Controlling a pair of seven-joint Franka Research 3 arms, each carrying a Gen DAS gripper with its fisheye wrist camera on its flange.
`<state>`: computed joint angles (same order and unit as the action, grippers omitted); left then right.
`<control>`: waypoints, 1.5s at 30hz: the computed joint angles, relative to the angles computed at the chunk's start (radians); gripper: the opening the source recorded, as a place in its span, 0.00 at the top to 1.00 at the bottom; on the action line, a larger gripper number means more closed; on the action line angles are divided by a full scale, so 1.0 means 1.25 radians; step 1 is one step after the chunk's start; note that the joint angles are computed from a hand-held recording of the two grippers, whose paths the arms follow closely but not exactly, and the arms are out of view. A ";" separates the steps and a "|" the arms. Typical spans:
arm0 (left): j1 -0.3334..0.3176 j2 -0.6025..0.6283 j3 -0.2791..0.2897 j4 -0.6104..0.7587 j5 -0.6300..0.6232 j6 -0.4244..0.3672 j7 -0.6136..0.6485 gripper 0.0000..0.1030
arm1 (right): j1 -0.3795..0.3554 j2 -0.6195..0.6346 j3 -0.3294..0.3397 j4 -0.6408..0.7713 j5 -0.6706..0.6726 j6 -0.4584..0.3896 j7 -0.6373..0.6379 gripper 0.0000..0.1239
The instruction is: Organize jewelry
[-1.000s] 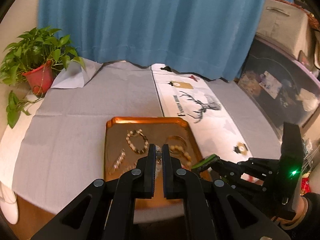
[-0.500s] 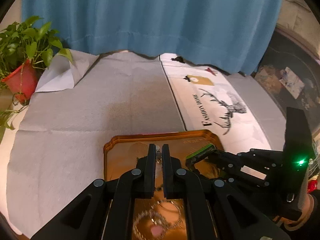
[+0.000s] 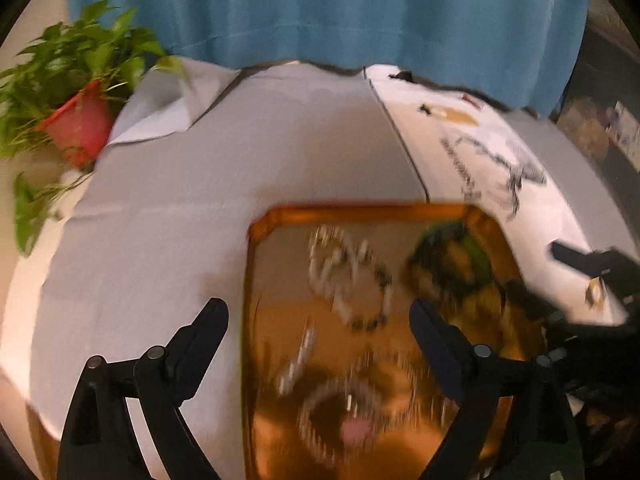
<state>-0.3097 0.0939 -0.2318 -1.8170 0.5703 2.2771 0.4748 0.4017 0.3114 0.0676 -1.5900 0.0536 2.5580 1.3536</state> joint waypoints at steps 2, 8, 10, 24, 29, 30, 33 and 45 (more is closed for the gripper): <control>-0.018 -0.037 -0.014 -0.035 0.012 -0.023 -0.049 0.13 | -0.012 -0.075 0.009 -0.089 0.031 0.020 -0.013 0.43; -0.058 -0.140 -0.071 -0.105 0.036 -0.079 -0.185 0.12 | -0.027 -0.301 0.024 -0.354 0.011 0.139 -0.008 0.41; -0.073 -0.157 -0.097 -0.102 0.066 -0.131 -0.212 0.12 | -0.036 -0.353 0.035 -0.409 -0.004 0.148 0.000 0.40; -0.148 -0.205 -0.169 -0.091 0.137 -0.294 -0.310 0.09 | -0.058 -0.598 0.054 -0.628 0.062 0.160 -0.049 0.40; -0.162 -0.208 -0.179 -0.088 0.148 -0.324 -0.331 0.09 | -0.067 -0.626 0.065 -0.650 0.065 0.164 -0.054 0.40; -0.164 -0.208 -0.181 -0.087 0.150 -0.329 -0.335 0.09 | -0.069 -0.631 0.068 -0.653 0.064 0.163 -0.053 0.40; -0.170 -0.209 -0.181 -0.084 0.150 -0.336 -0.339 0.09 | -0.072 -0.639 0.072 -0.657 0.062 0.163 -0.054 0.40; -0.184 -0.205 -0.185 -0.072 0.168 -0.368 -0.347 0.00 | -0.063 -0.637 0.077 -0.657 0.060 0.163 -0.068 0.39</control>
